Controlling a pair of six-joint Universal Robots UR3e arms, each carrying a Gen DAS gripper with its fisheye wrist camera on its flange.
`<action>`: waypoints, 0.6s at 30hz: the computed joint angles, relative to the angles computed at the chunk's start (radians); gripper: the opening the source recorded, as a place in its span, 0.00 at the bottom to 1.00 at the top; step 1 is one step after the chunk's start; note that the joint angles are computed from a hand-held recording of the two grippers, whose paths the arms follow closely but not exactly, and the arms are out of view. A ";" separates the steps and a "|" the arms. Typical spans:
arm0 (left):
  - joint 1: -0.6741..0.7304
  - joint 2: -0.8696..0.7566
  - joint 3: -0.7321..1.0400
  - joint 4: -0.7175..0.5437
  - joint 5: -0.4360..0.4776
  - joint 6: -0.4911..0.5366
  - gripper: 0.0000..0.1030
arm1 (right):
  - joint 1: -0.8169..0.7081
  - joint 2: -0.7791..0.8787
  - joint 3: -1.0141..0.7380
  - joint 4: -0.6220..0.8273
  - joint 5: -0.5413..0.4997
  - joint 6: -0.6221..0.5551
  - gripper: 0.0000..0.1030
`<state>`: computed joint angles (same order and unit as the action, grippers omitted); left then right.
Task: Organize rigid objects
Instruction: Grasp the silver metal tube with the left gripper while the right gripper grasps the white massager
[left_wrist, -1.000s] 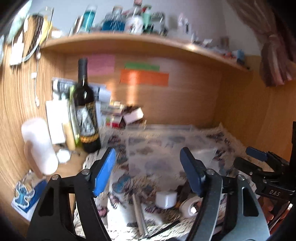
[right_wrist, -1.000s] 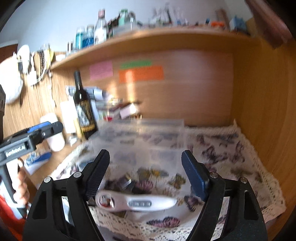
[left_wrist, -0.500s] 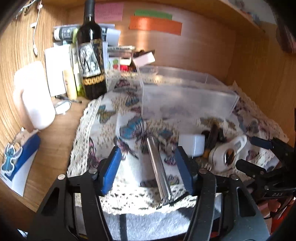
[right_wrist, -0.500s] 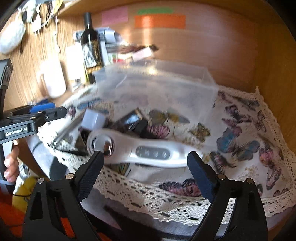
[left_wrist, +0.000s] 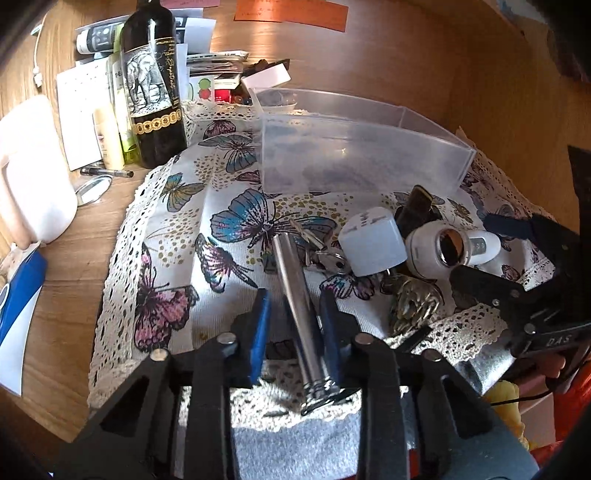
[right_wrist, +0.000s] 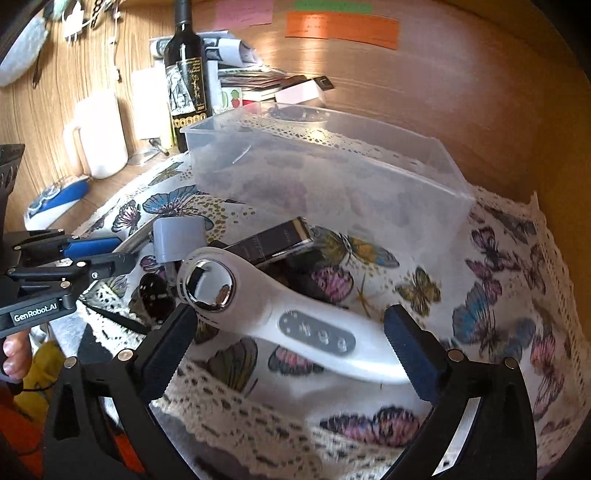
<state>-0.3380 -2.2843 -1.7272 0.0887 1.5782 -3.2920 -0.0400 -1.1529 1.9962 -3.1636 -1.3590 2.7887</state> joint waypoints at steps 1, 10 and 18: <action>0.003 -0.005 0.007 0.000 -0.003 0.003 0.19 | 0.004 0.011 -0.022 0.017 0.000 -0.002 0.97; 0.032 -0.015 0.031 -0.015 -0.036 0.033 0.15 | 0.016 0.071 -0.164 0.169 0.016 0.013 0.67; 0.027 -0.022 0.057 -0.050 -0.024 0.062 0.17 | 0.011 0.080 -0.210 0.274 0.009 0.023 0.42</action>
